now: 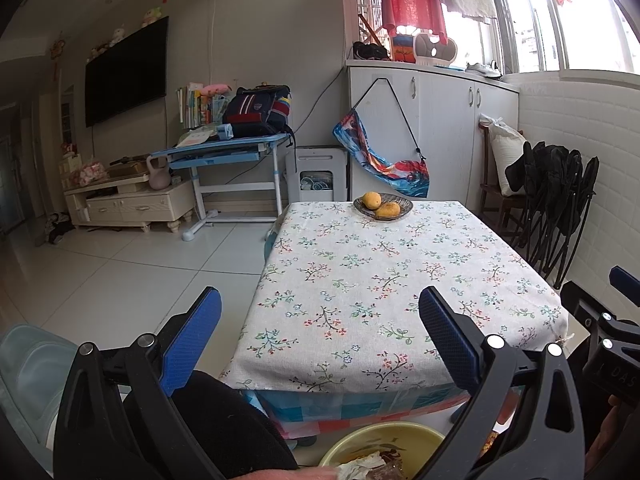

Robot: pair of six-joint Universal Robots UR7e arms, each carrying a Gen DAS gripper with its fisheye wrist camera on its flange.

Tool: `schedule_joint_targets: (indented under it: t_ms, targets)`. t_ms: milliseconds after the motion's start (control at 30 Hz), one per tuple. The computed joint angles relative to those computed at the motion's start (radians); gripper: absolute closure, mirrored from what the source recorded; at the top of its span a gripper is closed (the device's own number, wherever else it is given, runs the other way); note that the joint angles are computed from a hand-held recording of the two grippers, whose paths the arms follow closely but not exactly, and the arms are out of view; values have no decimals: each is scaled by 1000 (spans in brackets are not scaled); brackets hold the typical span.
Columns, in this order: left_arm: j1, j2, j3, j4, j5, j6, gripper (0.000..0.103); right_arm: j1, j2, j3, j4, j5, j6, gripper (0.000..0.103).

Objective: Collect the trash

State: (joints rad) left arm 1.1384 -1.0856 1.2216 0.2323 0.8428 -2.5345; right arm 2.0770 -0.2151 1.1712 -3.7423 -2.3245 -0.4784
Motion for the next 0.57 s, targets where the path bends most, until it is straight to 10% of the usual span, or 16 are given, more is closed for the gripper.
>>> schedule_joint_targets:
  t_ms: [567]
  targets:
    - [-2,100,-143,173,-6,48,7,-40,-30,-86,246,37,69,8]
